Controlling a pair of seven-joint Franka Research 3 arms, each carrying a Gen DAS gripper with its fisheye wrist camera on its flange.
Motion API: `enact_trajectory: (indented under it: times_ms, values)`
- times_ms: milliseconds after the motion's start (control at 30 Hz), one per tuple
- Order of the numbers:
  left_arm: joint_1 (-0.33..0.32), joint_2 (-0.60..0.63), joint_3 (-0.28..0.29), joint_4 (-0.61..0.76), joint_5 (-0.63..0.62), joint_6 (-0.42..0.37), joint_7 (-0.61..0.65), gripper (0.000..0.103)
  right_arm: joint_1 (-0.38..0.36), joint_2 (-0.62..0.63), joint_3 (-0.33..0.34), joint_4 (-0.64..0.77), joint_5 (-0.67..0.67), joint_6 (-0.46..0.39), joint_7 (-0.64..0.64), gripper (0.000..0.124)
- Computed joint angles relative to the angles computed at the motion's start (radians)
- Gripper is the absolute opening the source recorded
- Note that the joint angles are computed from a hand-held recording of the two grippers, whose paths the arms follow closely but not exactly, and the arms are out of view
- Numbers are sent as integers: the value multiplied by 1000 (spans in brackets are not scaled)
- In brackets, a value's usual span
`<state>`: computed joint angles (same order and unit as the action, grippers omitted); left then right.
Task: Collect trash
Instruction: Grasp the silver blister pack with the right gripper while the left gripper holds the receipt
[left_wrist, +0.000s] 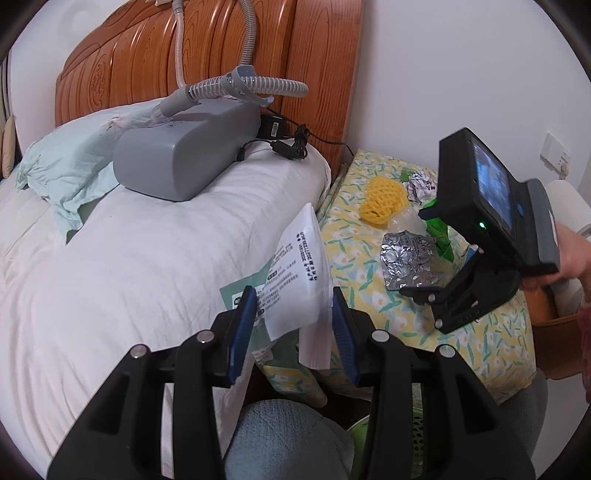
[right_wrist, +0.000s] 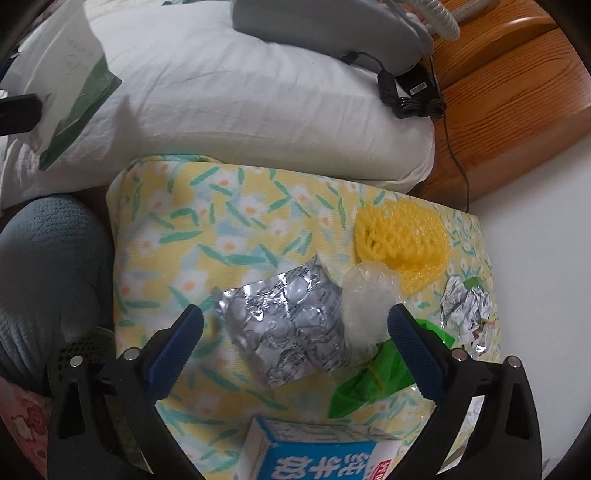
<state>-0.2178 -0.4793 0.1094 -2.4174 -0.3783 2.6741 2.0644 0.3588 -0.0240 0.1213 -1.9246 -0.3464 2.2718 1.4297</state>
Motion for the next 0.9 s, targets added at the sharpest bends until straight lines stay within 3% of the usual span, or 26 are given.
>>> enact_trajectory:
  times_ms: [300, 433, 533, 633, 900]
  values:
    - [5, 7, -5, 6, -1, -8, -8, 40, 11, -1, 2, 12, 32, -9, -50, 92]
    - [10, 6, -8, 5, 1, -10, -15, 40, 8, -29, 1, 1, 117, -6, -97, 92]
    - [6, 8, -3, 6, -8, -13, -17, 40, 6, -20, 1, 22, 179, -35, -147, 92]
    - [8, 7, -5, 5, -10, -13, -17, 40, 10, 18, 6, 58, 135, -75, -147, 92]
    - [14, 9, -12, 6, 3, -13, -25, 40, 18, 79, -14, 120, 128, -159, -167, 73]
